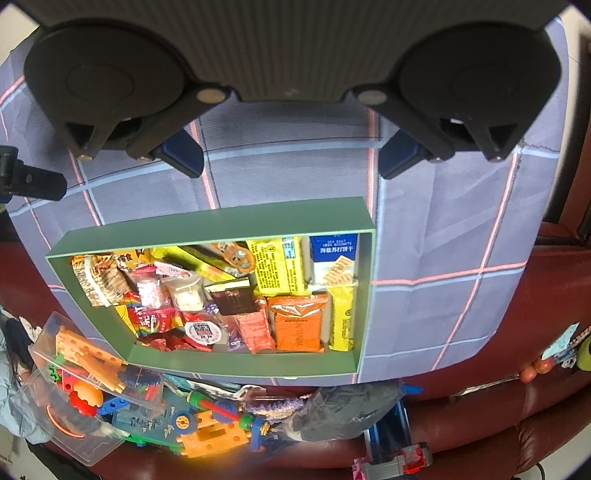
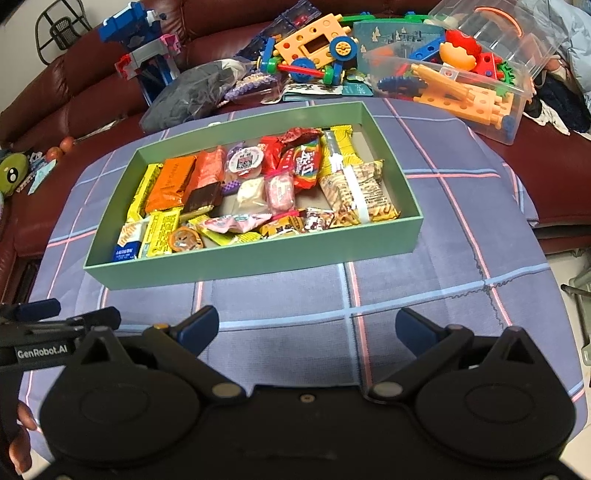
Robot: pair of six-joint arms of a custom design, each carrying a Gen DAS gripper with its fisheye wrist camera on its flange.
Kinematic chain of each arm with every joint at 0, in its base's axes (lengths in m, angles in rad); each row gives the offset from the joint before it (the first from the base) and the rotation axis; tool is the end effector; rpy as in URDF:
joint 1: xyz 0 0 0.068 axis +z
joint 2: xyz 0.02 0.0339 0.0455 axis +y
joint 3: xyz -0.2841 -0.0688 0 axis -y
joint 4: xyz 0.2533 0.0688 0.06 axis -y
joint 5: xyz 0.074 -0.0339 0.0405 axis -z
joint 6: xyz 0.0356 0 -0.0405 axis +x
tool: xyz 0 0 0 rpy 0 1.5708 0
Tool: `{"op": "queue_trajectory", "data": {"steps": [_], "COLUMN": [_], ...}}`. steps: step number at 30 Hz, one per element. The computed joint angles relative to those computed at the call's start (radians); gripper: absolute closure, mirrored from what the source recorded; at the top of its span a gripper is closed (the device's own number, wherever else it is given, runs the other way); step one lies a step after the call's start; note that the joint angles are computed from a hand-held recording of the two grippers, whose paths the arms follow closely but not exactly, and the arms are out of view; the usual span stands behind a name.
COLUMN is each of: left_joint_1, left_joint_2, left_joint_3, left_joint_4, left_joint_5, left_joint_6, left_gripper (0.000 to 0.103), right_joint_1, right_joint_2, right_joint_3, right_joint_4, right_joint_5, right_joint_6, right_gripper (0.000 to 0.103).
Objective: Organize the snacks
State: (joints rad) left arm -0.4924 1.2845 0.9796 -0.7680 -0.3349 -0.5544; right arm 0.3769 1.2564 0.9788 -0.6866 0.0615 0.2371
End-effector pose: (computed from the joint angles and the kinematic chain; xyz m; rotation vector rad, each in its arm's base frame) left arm 0.2265 -0.1083 0.2727 -0.1884 2.5433 0.0493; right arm 0.2376 0.0917 0.2820 -0.1530 2.5359 0.1658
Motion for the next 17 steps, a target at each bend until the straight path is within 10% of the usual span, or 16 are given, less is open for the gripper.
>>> {"op": "queue_trajectory", "data": {"steps": [17], "left_joint_1": [0.011], "left_joint_2": [0.013], "left_joint_3": [0.01], "left_joint_4": [-0.004], "left_joint_5": [-0.002], "left_joint_6": [0.02], "left_gripper": [0.0], "right_joint_1": [0.006], "right_joint_2": [0.025], "right_joint_3": [0.017], "right_joint_4": [-0.012], "right_joint_5": [0.035], "right_joint_6": [-0.022], "right_gripper": [0.0]}}
